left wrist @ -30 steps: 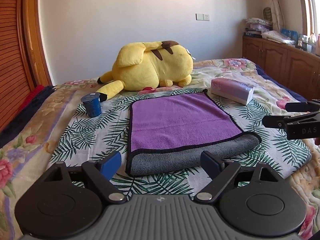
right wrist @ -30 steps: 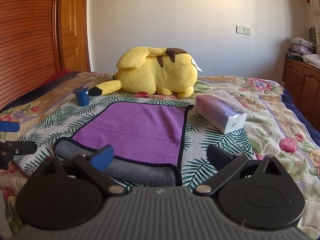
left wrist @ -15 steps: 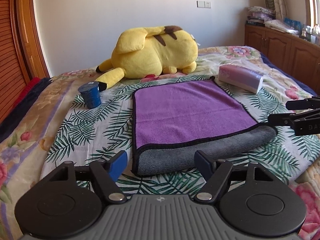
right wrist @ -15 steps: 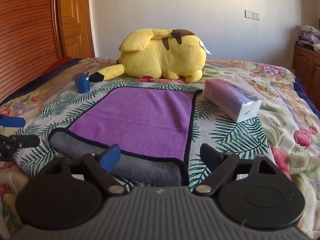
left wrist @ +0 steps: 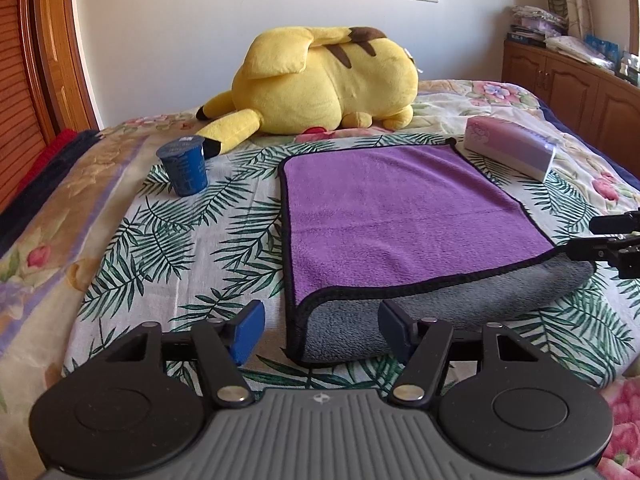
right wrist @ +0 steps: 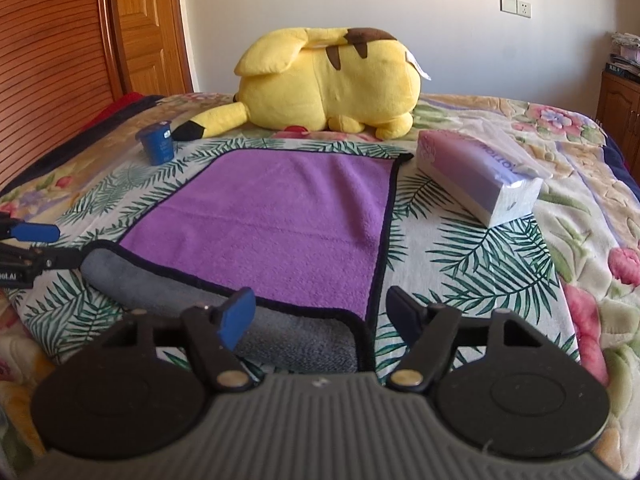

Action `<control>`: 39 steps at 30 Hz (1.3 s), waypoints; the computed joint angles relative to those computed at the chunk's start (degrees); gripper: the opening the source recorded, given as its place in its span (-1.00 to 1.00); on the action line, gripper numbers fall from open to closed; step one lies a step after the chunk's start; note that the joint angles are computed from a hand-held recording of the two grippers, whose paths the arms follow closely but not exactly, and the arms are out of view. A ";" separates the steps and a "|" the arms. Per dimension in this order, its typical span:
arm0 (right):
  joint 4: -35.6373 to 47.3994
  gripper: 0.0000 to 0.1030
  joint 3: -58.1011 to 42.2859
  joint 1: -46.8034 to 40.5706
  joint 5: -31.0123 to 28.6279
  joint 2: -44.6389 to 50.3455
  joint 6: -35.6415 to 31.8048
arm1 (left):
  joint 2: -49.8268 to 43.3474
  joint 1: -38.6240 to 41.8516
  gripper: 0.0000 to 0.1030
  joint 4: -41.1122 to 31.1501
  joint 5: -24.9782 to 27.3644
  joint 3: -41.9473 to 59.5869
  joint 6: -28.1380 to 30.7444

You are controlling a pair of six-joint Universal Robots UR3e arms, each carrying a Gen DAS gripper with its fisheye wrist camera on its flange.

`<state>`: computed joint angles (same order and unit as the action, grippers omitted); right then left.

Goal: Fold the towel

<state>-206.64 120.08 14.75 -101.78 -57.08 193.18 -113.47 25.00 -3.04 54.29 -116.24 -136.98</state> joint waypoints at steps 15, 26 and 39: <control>3.50 0.36 -0.05 -3.06 4.08 0.12 0.10 | -5.52 -1.41 -0.38 -6.42 0.48 8.15 0.15; 7.38 0.33 1.08 -5.49 9.24 -1.39 0.59 | -5.72 -1.65 -0.58 -9.68 1.36 8.58 1.36; 8.35 -0.16 1.53 -6.31 11.52 -2.42 -1.53 | -5.52 -1.55 -0.93 -9.04 0.91 7.48 1.87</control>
<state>-198.29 121.61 8.44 -90.26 -59.50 191.65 -118.99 23.45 -12.08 55.20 -108.76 -135.11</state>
